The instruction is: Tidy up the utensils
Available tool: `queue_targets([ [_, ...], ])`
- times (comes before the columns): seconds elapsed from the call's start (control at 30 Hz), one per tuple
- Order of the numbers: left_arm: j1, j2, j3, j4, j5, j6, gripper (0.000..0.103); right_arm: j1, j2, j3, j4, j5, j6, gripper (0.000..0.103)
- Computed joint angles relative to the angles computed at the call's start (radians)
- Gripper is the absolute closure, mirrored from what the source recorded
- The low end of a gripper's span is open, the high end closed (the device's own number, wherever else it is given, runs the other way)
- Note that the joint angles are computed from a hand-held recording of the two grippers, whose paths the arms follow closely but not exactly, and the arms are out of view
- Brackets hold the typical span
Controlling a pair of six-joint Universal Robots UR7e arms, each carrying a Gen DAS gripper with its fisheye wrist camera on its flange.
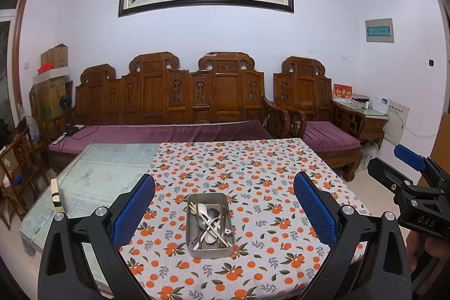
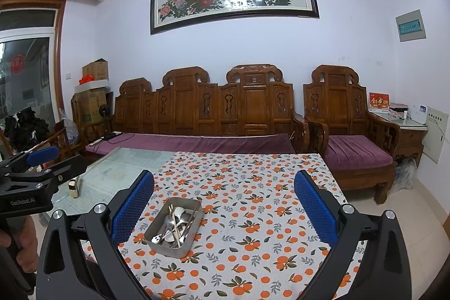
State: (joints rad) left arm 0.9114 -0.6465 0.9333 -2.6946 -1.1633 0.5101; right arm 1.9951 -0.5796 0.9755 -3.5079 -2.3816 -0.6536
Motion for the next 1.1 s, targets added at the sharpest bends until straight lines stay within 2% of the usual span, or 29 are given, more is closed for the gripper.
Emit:
queue_targets([
  [1.1,0.001,-0.002,0.003,-0.003,-0.002,0.002,0.008,0.000,0.002,0.008,-0.004,0.000,0.008,0.003],
])
